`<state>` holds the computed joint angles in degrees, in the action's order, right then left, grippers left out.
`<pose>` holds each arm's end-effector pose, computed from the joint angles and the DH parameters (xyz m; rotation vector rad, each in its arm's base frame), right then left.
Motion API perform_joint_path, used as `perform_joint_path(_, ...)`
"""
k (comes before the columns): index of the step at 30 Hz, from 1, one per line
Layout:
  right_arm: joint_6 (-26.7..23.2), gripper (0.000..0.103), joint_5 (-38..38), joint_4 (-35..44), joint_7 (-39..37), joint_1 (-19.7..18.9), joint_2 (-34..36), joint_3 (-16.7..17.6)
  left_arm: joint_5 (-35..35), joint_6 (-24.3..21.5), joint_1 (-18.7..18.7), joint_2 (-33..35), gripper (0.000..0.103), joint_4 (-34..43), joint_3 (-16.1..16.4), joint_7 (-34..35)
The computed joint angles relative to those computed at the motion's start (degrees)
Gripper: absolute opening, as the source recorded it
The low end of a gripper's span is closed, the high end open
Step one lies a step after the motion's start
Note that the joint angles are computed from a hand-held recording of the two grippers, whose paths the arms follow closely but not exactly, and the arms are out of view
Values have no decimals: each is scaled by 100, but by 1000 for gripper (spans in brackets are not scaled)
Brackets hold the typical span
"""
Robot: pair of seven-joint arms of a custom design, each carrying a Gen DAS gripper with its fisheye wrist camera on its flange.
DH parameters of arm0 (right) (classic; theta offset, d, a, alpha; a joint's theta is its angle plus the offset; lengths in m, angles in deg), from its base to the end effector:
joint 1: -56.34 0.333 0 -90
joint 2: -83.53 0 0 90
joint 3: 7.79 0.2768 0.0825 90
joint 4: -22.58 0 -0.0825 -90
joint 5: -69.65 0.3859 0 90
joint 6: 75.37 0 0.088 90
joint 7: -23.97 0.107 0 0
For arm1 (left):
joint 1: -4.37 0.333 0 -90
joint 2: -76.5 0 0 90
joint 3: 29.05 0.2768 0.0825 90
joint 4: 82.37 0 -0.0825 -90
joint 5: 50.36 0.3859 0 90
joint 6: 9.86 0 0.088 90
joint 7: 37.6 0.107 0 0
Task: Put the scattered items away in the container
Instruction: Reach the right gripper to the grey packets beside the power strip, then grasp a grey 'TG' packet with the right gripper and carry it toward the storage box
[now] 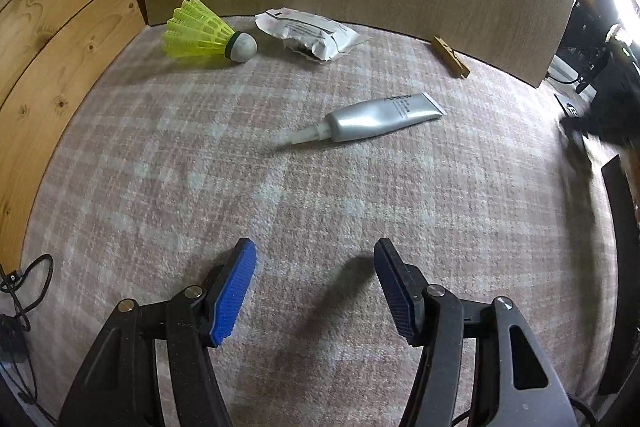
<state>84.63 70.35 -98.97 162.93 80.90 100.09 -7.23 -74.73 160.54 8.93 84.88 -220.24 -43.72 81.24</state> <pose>0.5423 0.2535 0.2761 -1.4937 2.3225 -0.0615 0.5208 -0.0654 0.2562 -1.7412 2.2751 -0.5769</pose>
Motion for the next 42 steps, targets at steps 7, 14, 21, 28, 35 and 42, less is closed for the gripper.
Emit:
perform_joint_path(7, -247, 10, -818, -527, 518, 210, -763, -92, 198, 101, -44, 40, 58, -33, -4, -170)
perform_joint_path(14, -1196, 10, -2240, 310, 1329, -135, -434, -290, 151, 201, 55, 160, 59, 33, -141, -113)
perform_joint_path(21, -1591, 10, -2548, 857, 1226, -237, 58, -344, 941, 482, -17, 289, 60, 14, -86, -750)
perform_joint_path(28, -1916, 10, -2833, 1142, 1270, -123, 300, -465, 1145, 502, 386, 314, 61, -3, -393, -863)
perform_joint_path(35, -2253, 10, -2724, 974, 1272, -130, 63, -347, 644, 357, 624, 235, 62, 5, -504, -321)
perform_joint_path(42, -2174, 10, -2041, 2, 1265, -279, -769, 4, 268, 344, 627, 266, 62, 36, -544, 18)
